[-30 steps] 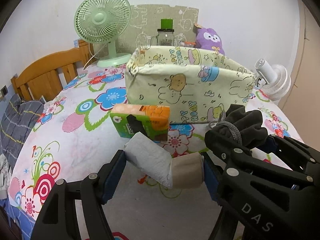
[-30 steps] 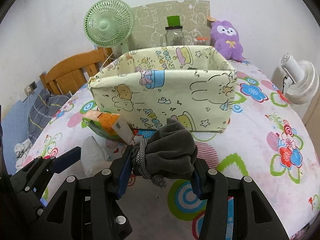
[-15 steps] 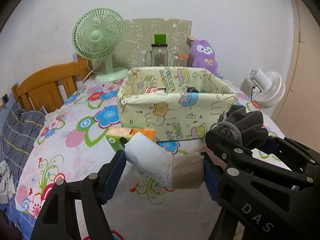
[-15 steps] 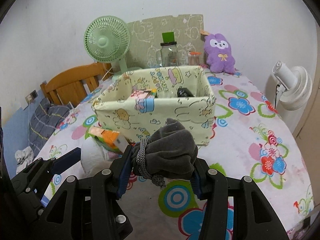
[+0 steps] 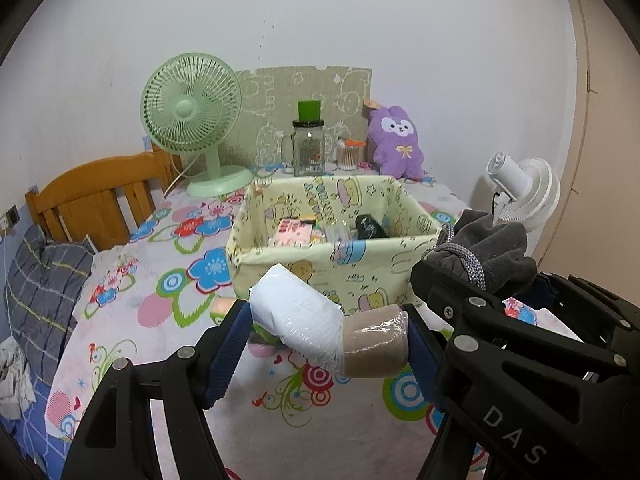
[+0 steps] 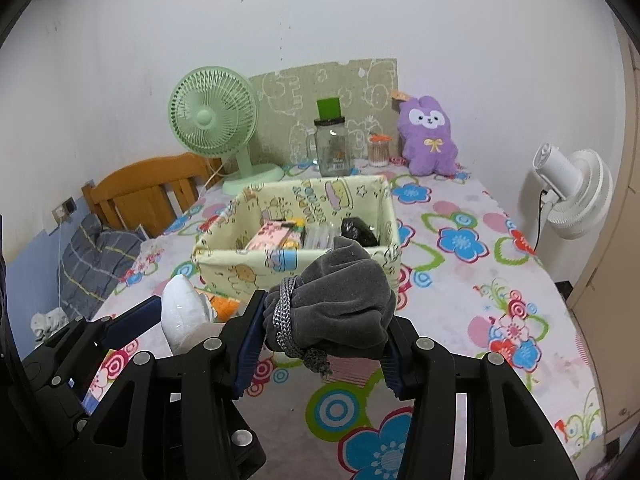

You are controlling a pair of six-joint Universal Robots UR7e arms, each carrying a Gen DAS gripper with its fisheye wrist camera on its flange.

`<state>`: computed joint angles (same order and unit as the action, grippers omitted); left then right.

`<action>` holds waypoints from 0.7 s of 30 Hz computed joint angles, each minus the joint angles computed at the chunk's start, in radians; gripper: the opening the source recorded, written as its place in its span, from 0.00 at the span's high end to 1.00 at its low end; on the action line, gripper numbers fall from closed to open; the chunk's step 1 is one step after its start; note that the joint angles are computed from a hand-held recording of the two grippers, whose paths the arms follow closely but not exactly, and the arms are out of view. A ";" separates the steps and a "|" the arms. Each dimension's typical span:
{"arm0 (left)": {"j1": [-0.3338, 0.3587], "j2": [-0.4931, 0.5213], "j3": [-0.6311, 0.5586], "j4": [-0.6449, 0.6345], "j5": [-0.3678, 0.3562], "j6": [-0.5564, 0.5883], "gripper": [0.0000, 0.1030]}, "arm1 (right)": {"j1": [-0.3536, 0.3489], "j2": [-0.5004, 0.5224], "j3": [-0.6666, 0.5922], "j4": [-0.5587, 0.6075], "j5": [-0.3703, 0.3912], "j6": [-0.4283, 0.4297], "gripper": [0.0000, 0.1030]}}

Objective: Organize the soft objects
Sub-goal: 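Lift the gray pouch with the right gripper while the left gripper lifts the white roll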

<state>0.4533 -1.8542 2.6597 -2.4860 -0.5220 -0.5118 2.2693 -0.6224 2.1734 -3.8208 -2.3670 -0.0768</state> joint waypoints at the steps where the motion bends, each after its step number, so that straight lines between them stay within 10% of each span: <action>1: -0.004 -0.002 -0.002 0.006 0.003 -0.002 0.26 | 0.002 -0.004 0.000 0.001 -0.002 0.000 0.48; 21: -0.040 0.041 -0.067 -0.028 0.025 0.052 0.26 | 0.036 -0.073 -0.029 0.030 -0.035 -0.028 0.48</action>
